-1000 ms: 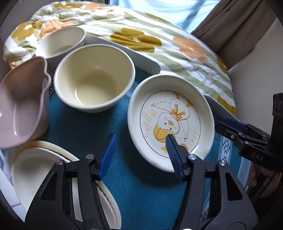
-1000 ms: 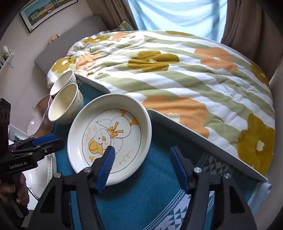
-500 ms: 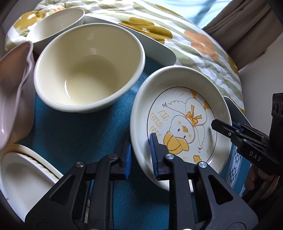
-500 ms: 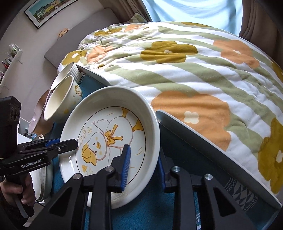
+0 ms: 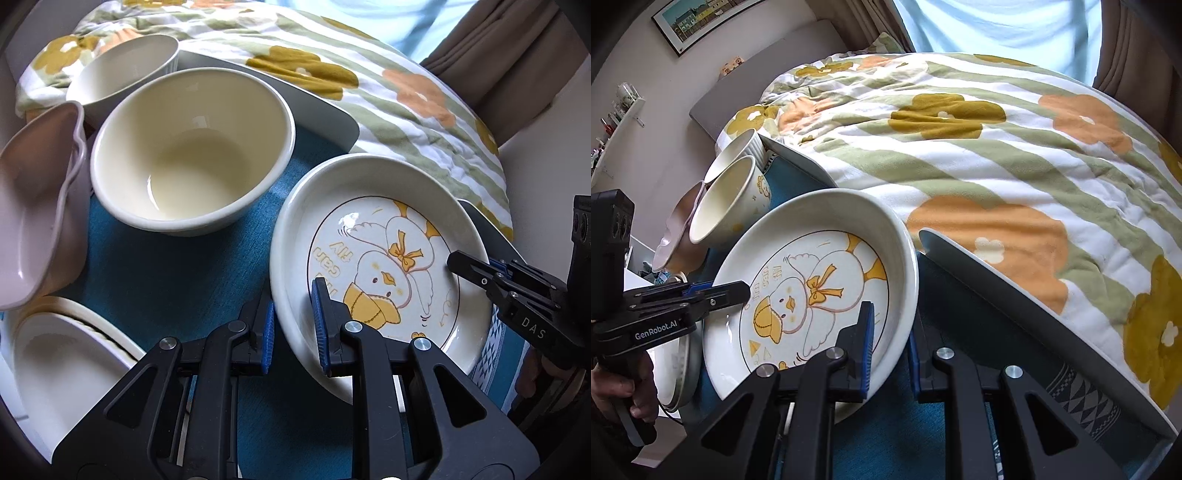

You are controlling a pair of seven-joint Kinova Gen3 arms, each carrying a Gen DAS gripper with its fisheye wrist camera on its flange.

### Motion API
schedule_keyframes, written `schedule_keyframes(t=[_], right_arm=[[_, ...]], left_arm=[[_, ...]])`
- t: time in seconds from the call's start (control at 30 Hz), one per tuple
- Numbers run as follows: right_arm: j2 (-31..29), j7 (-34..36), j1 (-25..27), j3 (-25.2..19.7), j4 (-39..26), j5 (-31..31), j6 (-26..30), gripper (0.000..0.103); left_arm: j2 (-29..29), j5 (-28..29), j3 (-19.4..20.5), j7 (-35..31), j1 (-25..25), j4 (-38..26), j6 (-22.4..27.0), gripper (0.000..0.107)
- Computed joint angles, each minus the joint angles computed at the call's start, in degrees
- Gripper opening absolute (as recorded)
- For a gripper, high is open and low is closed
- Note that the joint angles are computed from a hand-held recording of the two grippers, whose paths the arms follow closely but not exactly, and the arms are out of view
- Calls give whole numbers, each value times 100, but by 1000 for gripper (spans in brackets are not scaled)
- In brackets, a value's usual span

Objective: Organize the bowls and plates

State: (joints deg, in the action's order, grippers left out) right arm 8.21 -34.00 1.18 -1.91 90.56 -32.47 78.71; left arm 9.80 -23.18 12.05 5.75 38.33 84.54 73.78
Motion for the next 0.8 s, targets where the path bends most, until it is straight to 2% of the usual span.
schedule_keyframes(t=[0.2,0.4,0.57,0.67,0.8], right_arm=[[-421,-12,116,128,44,-189,203,15],[-1250,-405,27,338,125,-330,431,15],[-2226,-1325,-251,362,378,-134,461,15],[-2783,-1989,-374,203,604,26,398,15],[-3392,-2858,-470,-134,999,190,279,15]], left_arm=[[-225,-241,150,-71,188,-217,380,16],[-678,-623,530,-336,422,-428,1014,16],[-1332,-533,940,-759,352,-279,1301,16],[-1745,-314,1126,-986,236,-46,1321,16],[-2282,171,1177,-1378,105,382,1229,16]])
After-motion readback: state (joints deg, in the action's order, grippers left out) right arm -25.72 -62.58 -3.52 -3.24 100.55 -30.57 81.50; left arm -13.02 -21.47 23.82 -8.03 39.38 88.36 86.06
